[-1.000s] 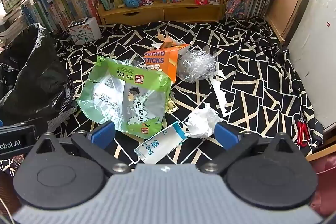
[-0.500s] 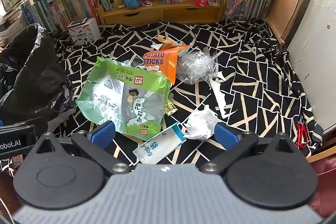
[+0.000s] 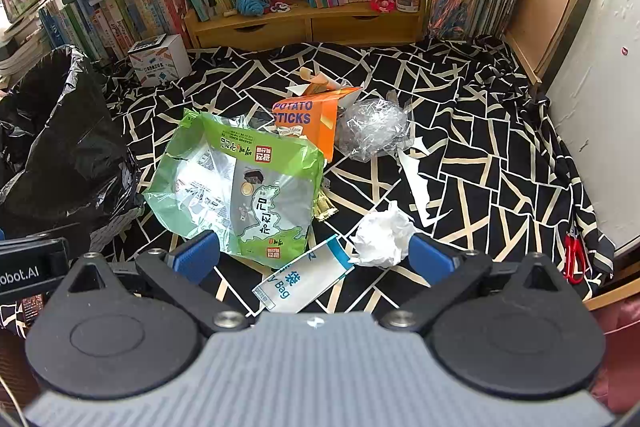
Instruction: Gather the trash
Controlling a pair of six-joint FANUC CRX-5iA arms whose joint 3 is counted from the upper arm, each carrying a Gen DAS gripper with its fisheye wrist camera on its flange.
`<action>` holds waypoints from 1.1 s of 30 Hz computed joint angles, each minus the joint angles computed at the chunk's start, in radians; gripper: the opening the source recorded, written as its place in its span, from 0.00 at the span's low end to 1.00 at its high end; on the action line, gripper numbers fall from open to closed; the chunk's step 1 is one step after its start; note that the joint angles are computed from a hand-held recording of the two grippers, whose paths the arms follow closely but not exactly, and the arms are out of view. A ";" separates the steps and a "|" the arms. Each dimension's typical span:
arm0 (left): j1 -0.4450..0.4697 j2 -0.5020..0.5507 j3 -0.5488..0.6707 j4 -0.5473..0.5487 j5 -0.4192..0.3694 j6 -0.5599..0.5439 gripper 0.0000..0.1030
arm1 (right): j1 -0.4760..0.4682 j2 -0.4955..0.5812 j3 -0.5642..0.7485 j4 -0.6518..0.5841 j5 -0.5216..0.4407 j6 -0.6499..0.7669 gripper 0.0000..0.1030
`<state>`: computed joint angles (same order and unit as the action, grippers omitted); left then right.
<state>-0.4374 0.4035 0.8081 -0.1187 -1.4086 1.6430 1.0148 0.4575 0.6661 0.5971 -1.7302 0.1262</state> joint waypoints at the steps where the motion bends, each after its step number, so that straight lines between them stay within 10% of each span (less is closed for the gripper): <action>1: 0.000 0.000 0.000 0.000 0.000 0.000 0.98 | 0.000 0.001 0.002 0.000 -0.001 0.000 1.00; 33: 0.000 -0.001 -0.002 0.001 0.002 -0.001 0.98 | -0.002 0.007 0.011 0.002 -0.006 0.006 1.00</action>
<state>-0.4369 0.4027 0.8065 -0.1173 -1.4069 1.6424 1.0124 0.4643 0.6775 0.5991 -1.7361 0.1322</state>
